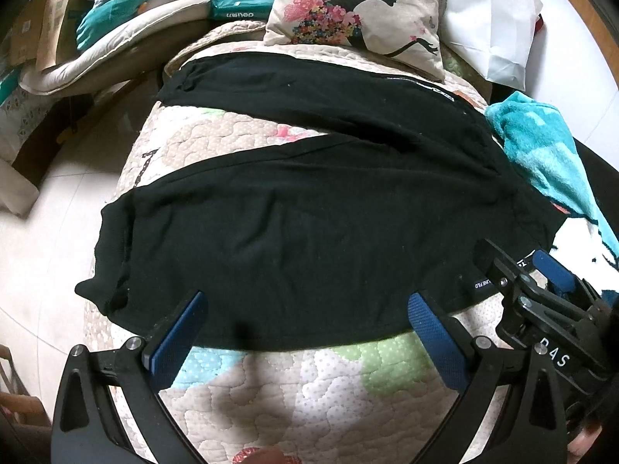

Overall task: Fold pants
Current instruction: 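Position both grippers open over the black pants' waistband edge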

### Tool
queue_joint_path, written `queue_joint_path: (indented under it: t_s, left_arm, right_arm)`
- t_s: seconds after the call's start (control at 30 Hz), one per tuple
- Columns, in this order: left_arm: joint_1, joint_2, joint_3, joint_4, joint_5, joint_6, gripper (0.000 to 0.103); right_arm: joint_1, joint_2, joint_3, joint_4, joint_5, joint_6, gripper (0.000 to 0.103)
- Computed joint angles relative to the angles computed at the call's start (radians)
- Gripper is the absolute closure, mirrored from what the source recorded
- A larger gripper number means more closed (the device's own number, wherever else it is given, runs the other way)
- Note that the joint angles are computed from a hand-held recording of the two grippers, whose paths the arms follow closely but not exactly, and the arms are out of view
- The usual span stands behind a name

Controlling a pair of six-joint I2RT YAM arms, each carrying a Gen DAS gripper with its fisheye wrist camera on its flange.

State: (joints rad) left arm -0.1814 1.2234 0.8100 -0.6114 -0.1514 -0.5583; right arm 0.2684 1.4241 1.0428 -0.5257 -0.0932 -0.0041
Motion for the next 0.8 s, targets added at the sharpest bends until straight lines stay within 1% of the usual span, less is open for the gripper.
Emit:
queue_joint_path:
  t_s: [0.3, 0.8]
  left_arm:
    - [0.018, 0.020, 0.003, -0.002, 0.021, 0.012, 0.000]
    - [0.017, 0.070, 0.003, 0.000, 0.008, 0.003, 0.000]
  right_arm:
    - [-0.002, 0.009, -0.002, -0.006, 0.000, 0.000, 0.000]
    - [-0.004, 0.023, 0.006, -0.009, 0.007, 0.005, 0.000]
